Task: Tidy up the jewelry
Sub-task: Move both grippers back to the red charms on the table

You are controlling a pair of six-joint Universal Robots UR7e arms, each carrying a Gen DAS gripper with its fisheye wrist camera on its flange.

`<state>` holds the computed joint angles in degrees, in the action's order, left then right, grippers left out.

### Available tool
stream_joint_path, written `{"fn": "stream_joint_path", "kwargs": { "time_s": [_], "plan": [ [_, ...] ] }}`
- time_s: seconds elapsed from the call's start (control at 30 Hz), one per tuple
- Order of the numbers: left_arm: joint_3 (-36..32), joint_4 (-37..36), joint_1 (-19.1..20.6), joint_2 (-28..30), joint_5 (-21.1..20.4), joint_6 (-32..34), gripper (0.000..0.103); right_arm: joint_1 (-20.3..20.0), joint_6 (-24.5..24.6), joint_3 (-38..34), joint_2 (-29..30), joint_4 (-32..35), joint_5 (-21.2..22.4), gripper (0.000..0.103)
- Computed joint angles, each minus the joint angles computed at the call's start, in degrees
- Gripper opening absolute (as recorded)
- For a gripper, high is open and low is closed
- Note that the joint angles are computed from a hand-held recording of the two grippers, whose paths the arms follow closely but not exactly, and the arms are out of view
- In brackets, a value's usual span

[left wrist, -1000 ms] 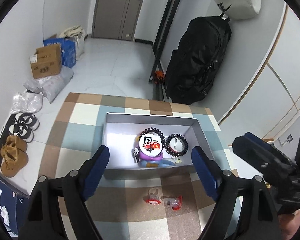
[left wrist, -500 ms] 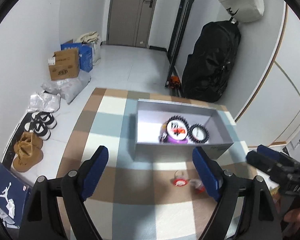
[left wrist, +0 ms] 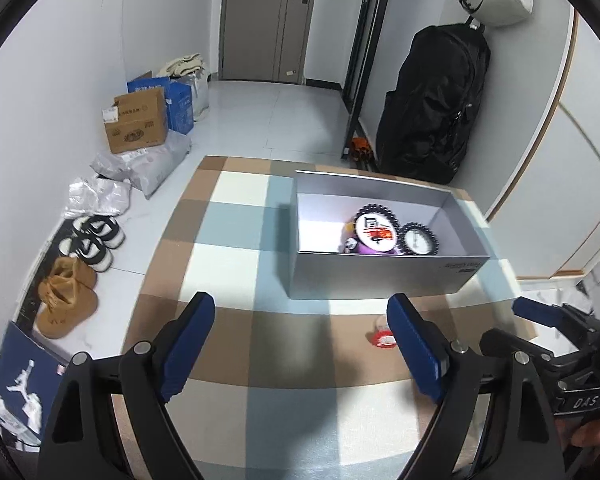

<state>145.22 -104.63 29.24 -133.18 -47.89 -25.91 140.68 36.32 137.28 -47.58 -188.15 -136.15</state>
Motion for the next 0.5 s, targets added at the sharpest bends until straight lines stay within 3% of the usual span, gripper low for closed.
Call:
{"fn": "stream_joint_path", "kwargs": {
  "time_s": [0.23, 0.33, 0.5],
  "plan": [
    [-1.6, -2.7, 5.3, 2.6, -4.6, 3.4, 0.085, -1.1, -1.2, -1.2, 1.1, 1.2, 2.0, 0.1],
    [-2.2, -2.4, 6.8, 3.2, -6.4, 4.2, 0.085, -1.9, -1.9, -1.7, 1.9, 1.9, 3.7, 0.094],
    [-2.1, -1.9, 5.9, 1.7, -6.9, 5.2, 0.085, -3.1, -3.6, -3.0, 3.3, 3.2, 5.8, 0.078]
  ]
}}
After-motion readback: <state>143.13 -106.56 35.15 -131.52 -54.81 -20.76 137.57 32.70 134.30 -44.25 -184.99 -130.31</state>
